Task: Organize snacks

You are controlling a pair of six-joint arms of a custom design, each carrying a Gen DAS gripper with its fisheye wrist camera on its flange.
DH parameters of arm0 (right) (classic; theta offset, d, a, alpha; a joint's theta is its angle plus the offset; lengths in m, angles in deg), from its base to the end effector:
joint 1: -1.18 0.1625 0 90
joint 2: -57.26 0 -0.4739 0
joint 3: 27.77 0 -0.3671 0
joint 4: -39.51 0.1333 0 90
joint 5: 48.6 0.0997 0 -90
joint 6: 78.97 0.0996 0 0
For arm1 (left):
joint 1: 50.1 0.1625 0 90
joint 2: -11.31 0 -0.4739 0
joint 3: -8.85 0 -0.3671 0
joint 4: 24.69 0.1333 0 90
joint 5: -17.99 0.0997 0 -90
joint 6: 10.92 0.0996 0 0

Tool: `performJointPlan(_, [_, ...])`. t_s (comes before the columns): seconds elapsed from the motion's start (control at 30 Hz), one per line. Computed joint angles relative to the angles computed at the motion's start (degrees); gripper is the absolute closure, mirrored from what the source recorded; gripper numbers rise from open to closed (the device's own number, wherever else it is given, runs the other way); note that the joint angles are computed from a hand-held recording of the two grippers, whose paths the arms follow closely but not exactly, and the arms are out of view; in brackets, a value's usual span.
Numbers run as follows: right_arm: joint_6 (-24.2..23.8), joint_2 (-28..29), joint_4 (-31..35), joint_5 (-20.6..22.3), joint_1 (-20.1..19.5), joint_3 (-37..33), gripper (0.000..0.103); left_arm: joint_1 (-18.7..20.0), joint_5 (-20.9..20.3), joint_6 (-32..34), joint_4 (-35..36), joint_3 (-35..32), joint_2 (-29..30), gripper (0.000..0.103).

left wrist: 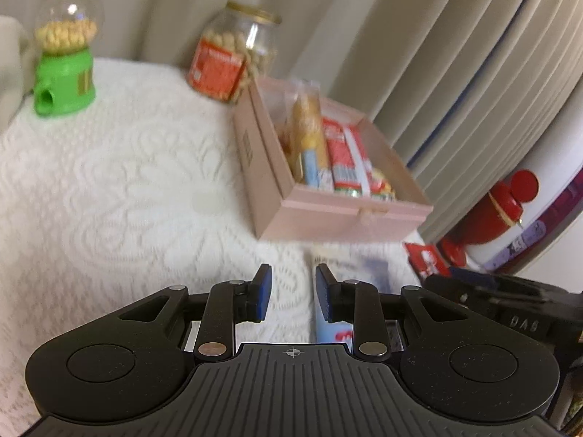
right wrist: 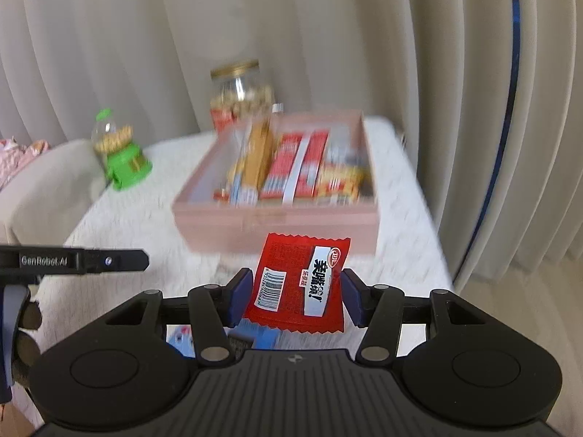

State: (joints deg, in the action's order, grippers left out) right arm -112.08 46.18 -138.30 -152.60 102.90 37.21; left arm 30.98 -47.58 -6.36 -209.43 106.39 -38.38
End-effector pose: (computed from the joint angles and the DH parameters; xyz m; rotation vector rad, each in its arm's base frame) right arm 0.2731 -0.7788 -0.0676 0.9361 -2.5347 0.7474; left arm 0.0658 -0.7060 0.2625 0.0612 2.5453 -1.1194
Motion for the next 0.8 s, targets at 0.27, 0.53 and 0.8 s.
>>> performJointPlan(0.27, [-3.83,0.92,-4.9,-3.81,-0.36,4.13,0.05,-0.22,-1.43,-0.41,2.43,0.85,0.77,0.072])
performJointPlan(0.53, [-4.91,0.17,-10.69,-5.38,-1.63,6.34,0.049,-7.14,11.12,15.16,-2.28,2.67,5.11,0.07])
performJointPlan(0.8, [-5.83,-2.1,-9.51,0.02,-4.23,9.97,0.041,-8.7,15.1,17.56,-1.35,-0.39,8.83,0.069])
